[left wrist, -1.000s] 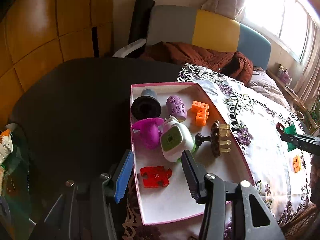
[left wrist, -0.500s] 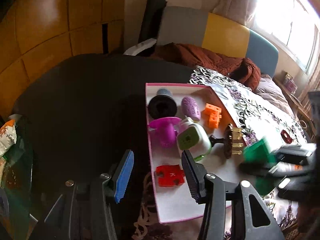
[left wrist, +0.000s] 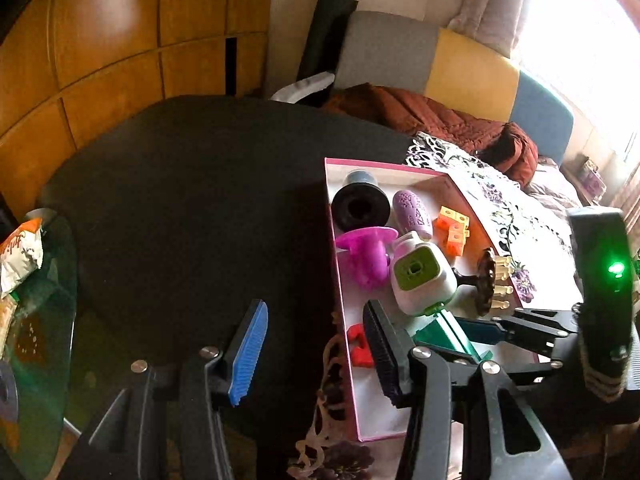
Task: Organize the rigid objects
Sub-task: 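Carry the green stand into the tray and open the right gripper, then move both tools back over the red cylinder and orange piece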
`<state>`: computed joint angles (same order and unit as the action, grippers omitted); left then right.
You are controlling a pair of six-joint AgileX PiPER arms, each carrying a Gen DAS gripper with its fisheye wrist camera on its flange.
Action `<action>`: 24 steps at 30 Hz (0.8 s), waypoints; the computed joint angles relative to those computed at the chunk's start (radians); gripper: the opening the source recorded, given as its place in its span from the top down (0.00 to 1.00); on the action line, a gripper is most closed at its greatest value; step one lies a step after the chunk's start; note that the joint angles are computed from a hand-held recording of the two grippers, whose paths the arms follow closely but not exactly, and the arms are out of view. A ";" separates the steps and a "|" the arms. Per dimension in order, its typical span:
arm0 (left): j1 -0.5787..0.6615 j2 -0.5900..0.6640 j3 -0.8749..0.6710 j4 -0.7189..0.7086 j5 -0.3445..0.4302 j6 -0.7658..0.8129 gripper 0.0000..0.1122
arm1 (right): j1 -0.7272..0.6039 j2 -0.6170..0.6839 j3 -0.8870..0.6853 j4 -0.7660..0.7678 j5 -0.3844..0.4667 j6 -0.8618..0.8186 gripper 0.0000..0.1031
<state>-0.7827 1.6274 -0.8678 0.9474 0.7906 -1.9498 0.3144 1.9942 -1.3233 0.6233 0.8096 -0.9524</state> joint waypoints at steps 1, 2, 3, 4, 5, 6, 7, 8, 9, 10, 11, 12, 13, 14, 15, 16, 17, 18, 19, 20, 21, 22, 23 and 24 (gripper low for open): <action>-0.001 -0.002 0.000 0.002 0.004 0.000 0.55 | -0.009 -0.011 0.013 0.020 0.000 -0.019 0.49; -0.004 -0.003 -0.003 0.003 0.011 -0.001 0.55 | -0.018 -0.022 0.023 0.038 0.001 -0.038 0.48; -0.006 -0.004 -0.004 0.004 0.017 -0.001 0.55 | -0.027 -0.032 0.028 0.049 0.005 -0.050 0.48; -0.009 -0.005 -0.007 0.006 0.024 0.000 0.55 | -0.037 -0.047 0.043 0.069 0.004 -0.074 0.47; -0.013 -0.005 -0.011 0.007 0.031 0.003 0.55 | -0.047 -0.054 0.045 0.083 0.010 -0.091 0.47; -0.018 -0.005 -0.016 0.008 0.042 0.006 0.55 | -0.056 -0.070 0.060 0.101 0.010 -0.113 0.47; -0.021 -0.006 -0.021 0.007 0.048 0.010 0.55 | -0.069 -0.092 0.081 0.123 0.006 -0.142 0.45; -0.025 -0.007 -0.026 0.009 0.057 0.013 0.55 | -0.078 -0.108 0.085 0.131 0.012 -0.150 0.43; -0.030 -0.006 -0.032 0.011 0.066 0.018 0.55 | -0.090 -0.122 0.091 0.148 0.016 -0.168 0.43; -0.034 -0.005 -0.039 0.011 0.074 0.025 0.55 | -0.107 -0.138 0.103 0.172 0.018 -0.192 0.42; -0.038 -0.004 -0.045 0.012 0.081 0.030 0.55 | -0.117 -0.138 0.088 0.181 0.026 -0.193 0.42; -0.042 -0.003 -0.051 0.012 0.086 0.035 0.55 | -0.130 -0.146 0.084 0.191 0.032 -0.201 0.42; -0.047 -0.001 -0.059 0.011 0.091 0.041 0.55 | -0.147 -0.159 0.086 0.201 0.034 -0.213 0.42; -0.052 0.002 -0.068 0.010 0.098 0.049 0.55 | -0.157 -0.168 0.083 0.203 0.035 -0.215 0.41; -0.055 0.006 -0.076 0.009 0.102 0.057 0.55 | -0.169 -0.174 0.083 0.207 0.032 -0.220 0.40; -0.058 0.009 -0.083 0.008 0.105 0.065 0.55 | -0.184 -0.180 0.080 0.209 0.031 -0.225 0.39; -0.062 0.011 -0.089 0.007 0.108 0.069 0.55 | -0.196 -0.184 0.078 0.210 0.028 -0.228 0.39; -0.066 0.015 -0.098 0.006 0.113 0.078 0.55 | -0.210 -0.188 0.078 0.212 0.024 -0.234 0.39; -0.070 0.020 -0.110 0.006 0.117 0.089 0.55 | -0.231 -0.192 0.078 0.214 0.021 -0.239 0.39; -0.074 0.024 -0.117 0.006 0.121 0.094 0.55 | -0.242 -0.190 0.070 0.212 0.024 -0.235 0.39; -0.078 0.029 -0.127 0.006 0.123 0.102 0.55 | -0.258 -0.191 0.067 0.211 0.023 -0.235 0.39; -0.082 0.036 -0.138 0.006 0.126 0.110 0.55 | -0.278 -0.192 0.063 0.209 0.020 -0.237 0.39; -0.086 0.042 -0.147 0.004 0.129 0.118 0.55 | -0.300 -0.191 0.058 0.206 0.018 -0.238 0.38; -0.091 0.048 -0.159 0.002 0.133 0.129 0.55 | -0.310 -0.188 0.054 0.204 0.015 -0.234 0.38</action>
<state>-0.8740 1.6754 -1.0267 0.9495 0.9234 -1.8204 0.0041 1.8065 -1.2698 0.8273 0.8241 -1.1865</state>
